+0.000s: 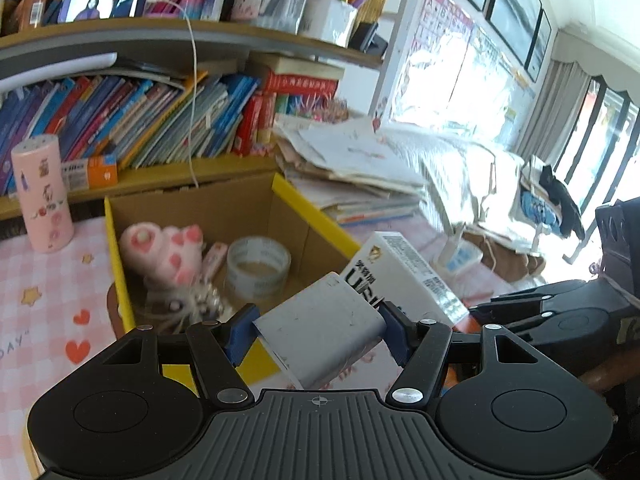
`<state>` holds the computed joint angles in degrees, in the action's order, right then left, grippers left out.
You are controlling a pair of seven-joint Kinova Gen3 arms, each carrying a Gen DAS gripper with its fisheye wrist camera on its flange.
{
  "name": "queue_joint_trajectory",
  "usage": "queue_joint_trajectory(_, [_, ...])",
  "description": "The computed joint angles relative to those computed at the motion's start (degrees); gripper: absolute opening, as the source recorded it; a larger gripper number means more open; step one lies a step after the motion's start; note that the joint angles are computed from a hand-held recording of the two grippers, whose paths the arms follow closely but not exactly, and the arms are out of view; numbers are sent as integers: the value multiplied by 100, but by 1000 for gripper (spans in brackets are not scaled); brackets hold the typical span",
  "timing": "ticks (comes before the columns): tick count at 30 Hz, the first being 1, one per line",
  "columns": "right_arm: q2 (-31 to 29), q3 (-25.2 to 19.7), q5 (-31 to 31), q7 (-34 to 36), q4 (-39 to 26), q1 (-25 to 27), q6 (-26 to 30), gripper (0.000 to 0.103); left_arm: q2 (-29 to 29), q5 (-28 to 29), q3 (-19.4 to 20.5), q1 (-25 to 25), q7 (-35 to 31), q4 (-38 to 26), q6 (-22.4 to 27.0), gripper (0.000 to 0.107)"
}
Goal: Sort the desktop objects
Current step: 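Lift and carry the charger and usmile box over the yellow box, then lower both held objects into the yellow box and open both grippers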
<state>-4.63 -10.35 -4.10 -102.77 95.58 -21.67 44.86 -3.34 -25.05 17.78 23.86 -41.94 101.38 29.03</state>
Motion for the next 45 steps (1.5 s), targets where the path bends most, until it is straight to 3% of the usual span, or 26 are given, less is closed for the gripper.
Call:
queue_joint_trajectory(12, [738,248,-1025,1777,-817,224,-261,38,279,-1077,-113,133,796,-500,470,65])
queue_joint_trajectory(18, [1603,161,-771,2162,-1762,177,-208,38,710,-1669,-401,268,942,-962,941,65])
queue_joint_trajectory(27, [3145,228,-105,2545,-3714,-115,1079,38,1597,-1095,-879,565,-353,-1702,1524,65])
queue_joint_trajectory(36, [4014,264,-123,3170,-5033,-211,2286,38,2029,-463,-1211,663,-1203,-2081,1813,65])
queue_joint_trajectory(39, [4141,292,-197,3168,-5219,-220,2450,38,2096,-359,-1287,693,-1329,-2112,1833,65])
queue_joint_trajectory(42, [4069,310,-253,3108,-5046,-200,2226,41,2120,-327,-1326,740,-1423,-2117,1850,66])
queue_joint_trajectory(45, [3932,272,-363,3050,-4872,-125,1943,58,2065,-444,-1383,833,-1402,-2030,1758,68])
